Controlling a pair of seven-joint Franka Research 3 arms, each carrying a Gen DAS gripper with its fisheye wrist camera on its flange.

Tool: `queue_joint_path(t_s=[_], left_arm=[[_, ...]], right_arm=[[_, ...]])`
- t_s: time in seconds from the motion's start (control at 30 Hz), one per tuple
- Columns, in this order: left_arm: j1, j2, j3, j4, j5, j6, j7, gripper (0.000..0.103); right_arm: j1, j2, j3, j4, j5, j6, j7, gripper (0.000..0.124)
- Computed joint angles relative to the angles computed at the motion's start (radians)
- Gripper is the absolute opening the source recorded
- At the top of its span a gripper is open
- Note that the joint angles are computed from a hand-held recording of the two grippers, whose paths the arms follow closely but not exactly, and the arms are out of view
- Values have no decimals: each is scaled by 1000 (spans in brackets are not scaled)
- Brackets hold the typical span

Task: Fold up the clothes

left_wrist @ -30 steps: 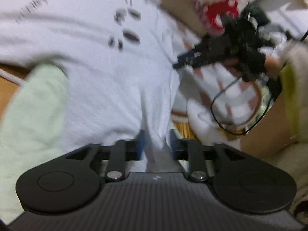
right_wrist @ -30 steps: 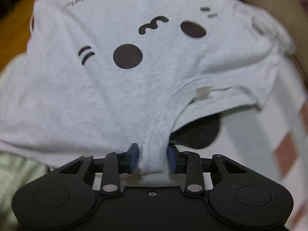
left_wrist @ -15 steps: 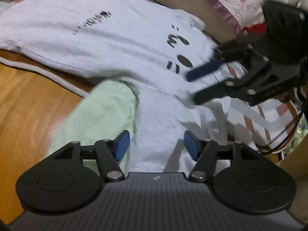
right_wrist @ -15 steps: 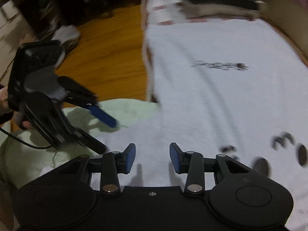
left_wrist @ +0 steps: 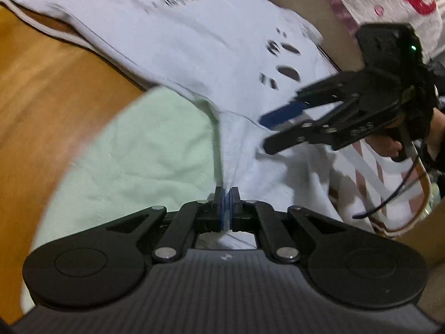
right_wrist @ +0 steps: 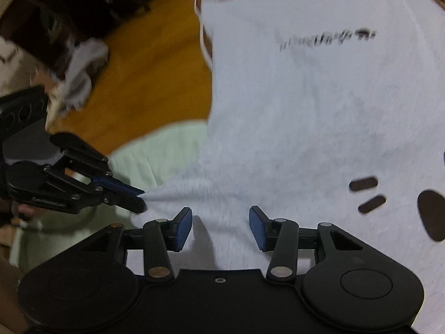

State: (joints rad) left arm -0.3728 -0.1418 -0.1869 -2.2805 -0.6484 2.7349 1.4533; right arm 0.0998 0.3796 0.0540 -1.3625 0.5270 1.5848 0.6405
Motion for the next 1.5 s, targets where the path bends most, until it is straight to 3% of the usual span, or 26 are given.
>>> queue_joint_path(t_s=[0.07,0.13,0.27,0.37,0.57,0.67,0.73,0.77,0.8,0.87,0.9,0.93,0.97,1.0,1.1,1.23,1.37,1.5], left_arm=[[23,21,-20,30,138,-9,-57,3],[40,33,-24,47,221,3,-94,3],[28,36,9,47,67,-2,32,3],[32,40,-1,28,58,6,51,3],[34,15,-7,-35,44,58,56,3],[-12,-18,39,-69,-116,79,197,3],[-28,-34,57,-77,-184,52,293,5],[-32,-42,62,-81,-209,36,336,15],[-33,-45,64,-82,-221,21,364,36],[-33,-37,61,-78,-250,-1,402,59],[-35,-23,58,-72,-281,-2,421,60],[-33,-7,46,-64,-295,4,419,57],[-29,9,32,-55,-300,15,405,44],[-26,26,19,-47,-303,26,390,3],[4,8,-13,-50,-163,15,286,4],[2,-62,25,-88,-195,-52,263,4],[51,-63,-19,-97,130,-122,49,0],[36,-98,-2,-114,181,-89,4,0]], right_arm=[[-2,-19,-1,-32,-2,0,-14,55],[-22,-13,-1,-14,12,-92,-25,55],[-45,-54,-14,-38,9,-197,-90,55],[-60,-48,-25,-16,42,-262,-61,55],[-30,-30,-19,9,-36,-350,-91,55],[-42,50,-14,143,-5,-515,-42,57],[-40,67,-13,171,-13,-551,-28,57],[-35,56,-14,158,-25,-542,-39,57],[-31,46,-15,145,-38,-533,-50,57],[-22,17,-14,104,-36,-495,-66,57],[-17,10,-14,87,-33,-480,-65,58],[-10,7,-14,71,-34,-471,-57,60],[-3,4,-13,56,-35,-464,-48,63],[5,-3,-12,34,-39,-450,-45,64],[16,-9,-12,9,-44,-445,-34,66],[18,2,-14,21,-41,-478,-3,66],[11,27,-20,54,-27,-527,70,66],[-10,53,-25,83,0,-585,145,66]])
